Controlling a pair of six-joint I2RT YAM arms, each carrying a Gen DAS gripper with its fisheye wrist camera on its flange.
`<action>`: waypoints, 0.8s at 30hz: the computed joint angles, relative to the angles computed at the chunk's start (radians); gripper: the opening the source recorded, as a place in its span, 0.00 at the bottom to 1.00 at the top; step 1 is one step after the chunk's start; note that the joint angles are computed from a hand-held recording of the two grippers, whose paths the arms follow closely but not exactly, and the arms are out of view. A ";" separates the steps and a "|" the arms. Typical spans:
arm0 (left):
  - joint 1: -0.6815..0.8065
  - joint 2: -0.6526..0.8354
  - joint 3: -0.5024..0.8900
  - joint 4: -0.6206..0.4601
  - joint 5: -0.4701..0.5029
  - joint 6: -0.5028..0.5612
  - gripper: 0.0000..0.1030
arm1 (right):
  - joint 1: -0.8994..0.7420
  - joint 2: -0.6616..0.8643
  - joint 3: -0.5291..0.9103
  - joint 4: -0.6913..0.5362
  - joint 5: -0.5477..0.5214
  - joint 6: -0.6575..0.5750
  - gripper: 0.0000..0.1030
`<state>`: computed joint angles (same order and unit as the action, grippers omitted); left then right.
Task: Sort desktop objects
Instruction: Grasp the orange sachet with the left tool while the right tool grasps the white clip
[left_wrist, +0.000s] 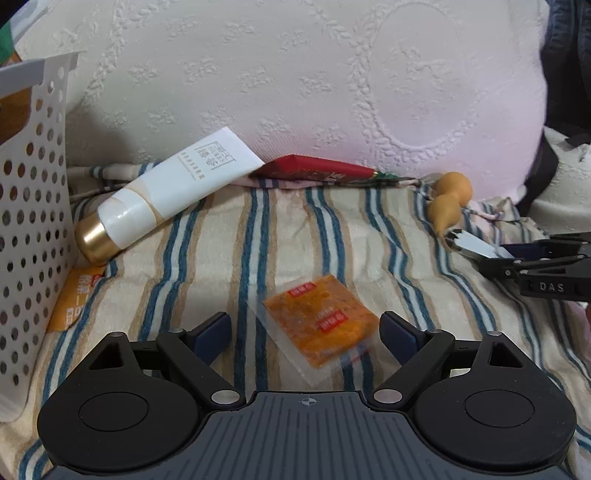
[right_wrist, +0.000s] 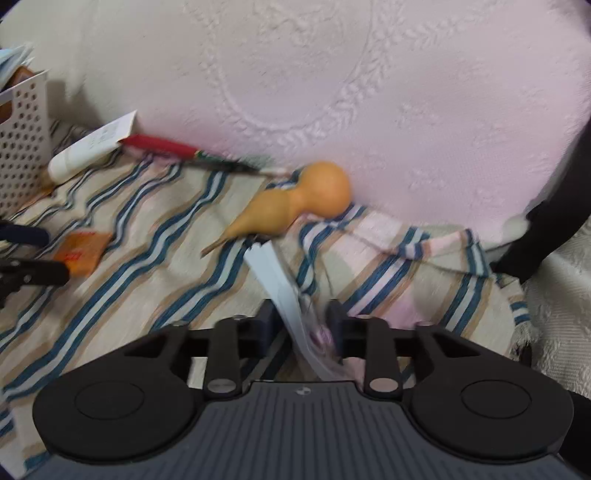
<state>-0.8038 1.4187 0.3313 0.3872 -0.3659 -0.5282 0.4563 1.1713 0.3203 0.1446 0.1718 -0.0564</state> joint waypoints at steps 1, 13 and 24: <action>0.006 0.014 0.011 0.000 -0.002 0.002 0.91 | 0.007 0.013 -0.005 0.028 0.005 0.007 0.44; -0.018 0.100 0.105 -0.058 -0.058 0.070 0.58 | 0.044 0.015 -0.003 0.011 0.034 0.061 0.29; 0.007 0.063 0.064 0.027 0.051 0.066 0.47 | 0.132 -0.077 0.009 -0.107 0.082 0.091 0.23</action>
